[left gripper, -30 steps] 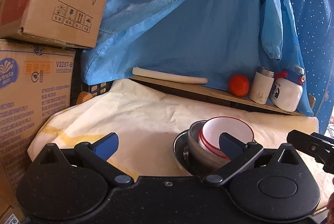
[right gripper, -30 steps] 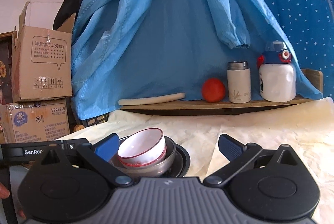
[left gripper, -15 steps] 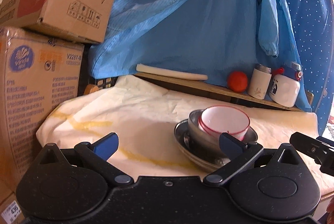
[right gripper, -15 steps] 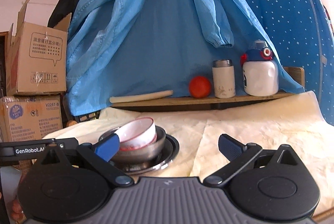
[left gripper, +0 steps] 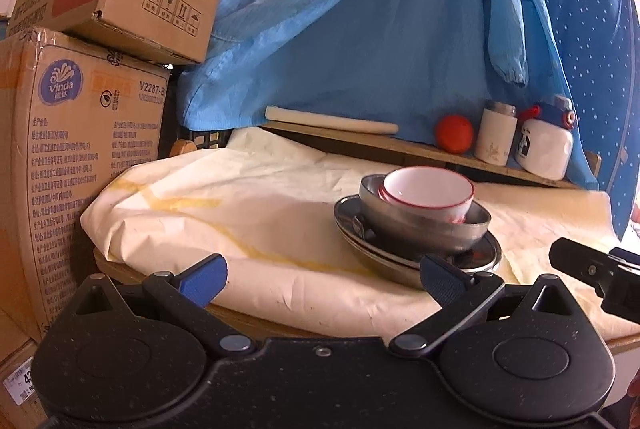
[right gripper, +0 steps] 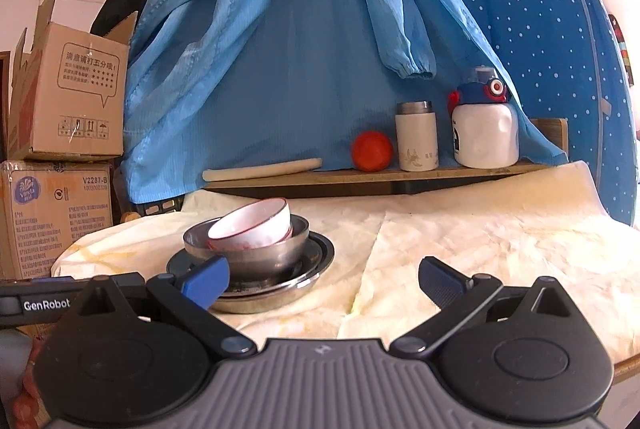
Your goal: Organize plates and bowls
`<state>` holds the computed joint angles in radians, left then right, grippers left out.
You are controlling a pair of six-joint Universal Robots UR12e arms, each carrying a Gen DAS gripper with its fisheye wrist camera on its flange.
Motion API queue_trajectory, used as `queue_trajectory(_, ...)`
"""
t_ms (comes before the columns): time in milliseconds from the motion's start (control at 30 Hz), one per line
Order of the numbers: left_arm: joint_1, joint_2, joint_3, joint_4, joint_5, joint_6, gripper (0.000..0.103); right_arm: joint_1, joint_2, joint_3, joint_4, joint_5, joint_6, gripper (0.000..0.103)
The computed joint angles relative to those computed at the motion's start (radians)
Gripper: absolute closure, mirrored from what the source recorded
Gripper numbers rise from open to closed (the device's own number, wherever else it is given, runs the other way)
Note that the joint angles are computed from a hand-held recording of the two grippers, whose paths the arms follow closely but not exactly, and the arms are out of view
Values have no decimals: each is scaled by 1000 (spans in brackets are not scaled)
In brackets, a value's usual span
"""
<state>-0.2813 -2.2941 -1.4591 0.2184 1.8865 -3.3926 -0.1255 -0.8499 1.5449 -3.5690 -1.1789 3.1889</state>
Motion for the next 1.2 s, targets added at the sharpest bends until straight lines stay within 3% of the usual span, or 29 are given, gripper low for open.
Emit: queue_trajectory(1200, -6, -5, -13, 23, 15, 5, 1, -1, 5, 9, 26, -11, 1, 0)
